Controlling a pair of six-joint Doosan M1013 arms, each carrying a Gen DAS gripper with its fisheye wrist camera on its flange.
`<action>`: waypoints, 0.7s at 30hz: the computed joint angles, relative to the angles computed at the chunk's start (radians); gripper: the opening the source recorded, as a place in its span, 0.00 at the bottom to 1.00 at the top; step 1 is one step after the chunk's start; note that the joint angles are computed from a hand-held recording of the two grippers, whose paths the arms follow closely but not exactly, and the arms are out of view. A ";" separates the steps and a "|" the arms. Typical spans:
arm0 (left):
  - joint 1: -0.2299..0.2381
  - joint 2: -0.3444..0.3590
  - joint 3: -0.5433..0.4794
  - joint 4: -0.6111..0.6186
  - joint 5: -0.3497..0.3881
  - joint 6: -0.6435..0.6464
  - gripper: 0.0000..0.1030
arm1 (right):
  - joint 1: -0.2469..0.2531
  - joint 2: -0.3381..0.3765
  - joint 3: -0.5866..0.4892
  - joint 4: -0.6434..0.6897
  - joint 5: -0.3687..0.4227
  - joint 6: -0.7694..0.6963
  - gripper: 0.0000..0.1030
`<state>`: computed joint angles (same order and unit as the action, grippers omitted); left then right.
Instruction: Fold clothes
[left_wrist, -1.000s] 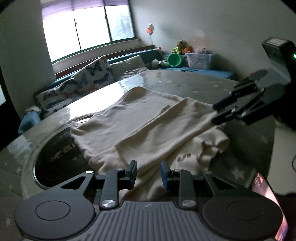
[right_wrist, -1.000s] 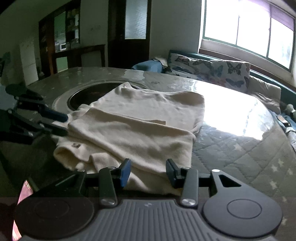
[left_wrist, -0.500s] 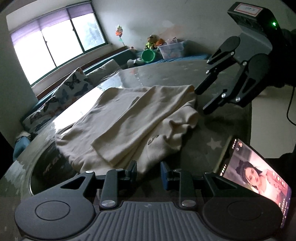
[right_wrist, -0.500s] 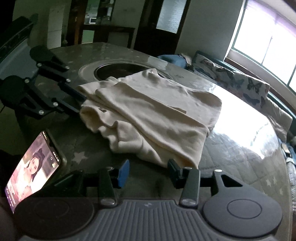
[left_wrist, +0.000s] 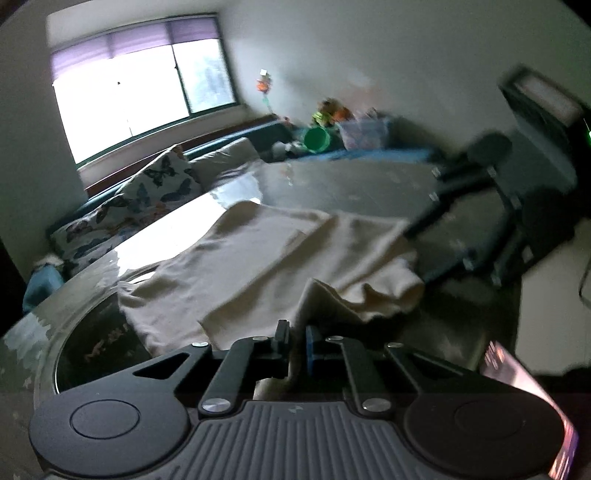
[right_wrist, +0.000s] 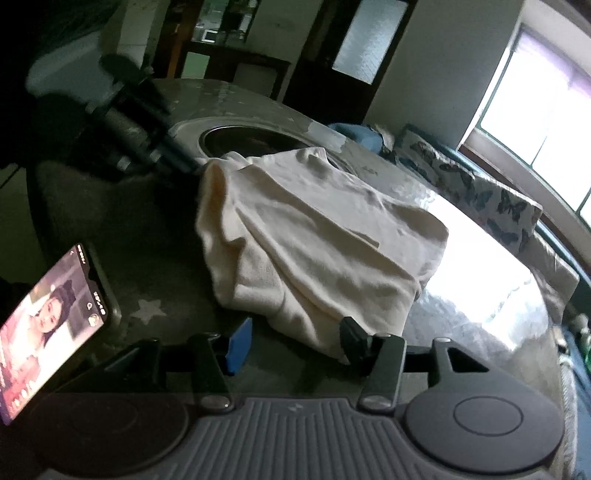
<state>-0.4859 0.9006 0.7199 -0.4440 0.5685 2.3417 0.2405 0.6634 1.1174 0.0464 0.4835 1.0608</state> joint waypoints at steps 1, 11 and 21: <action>0.003 0.007 -0.015 -0.009 0.006 -0.014 0.09 | 0.000 0.002 -0.001 0.000 -0.008 -0.010 0.53; 0.013 0.069 -0.148 -0.012 0.068 -0.096 0.09 | 0.000 0.034 -0.024 -0.027 -0.082 -0.009 0.45; 0.007 -0.021 0.038 0.005 -0.004 0.047 0.23 | -0.026 0.061 -0.088 0.187 0.007 -0.056 0.14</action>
<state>-0.4792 0.8800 0.7583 -0.4389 0.5642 2.3886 0.2148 0.7241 1.0292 0.2332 0.4905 1.0052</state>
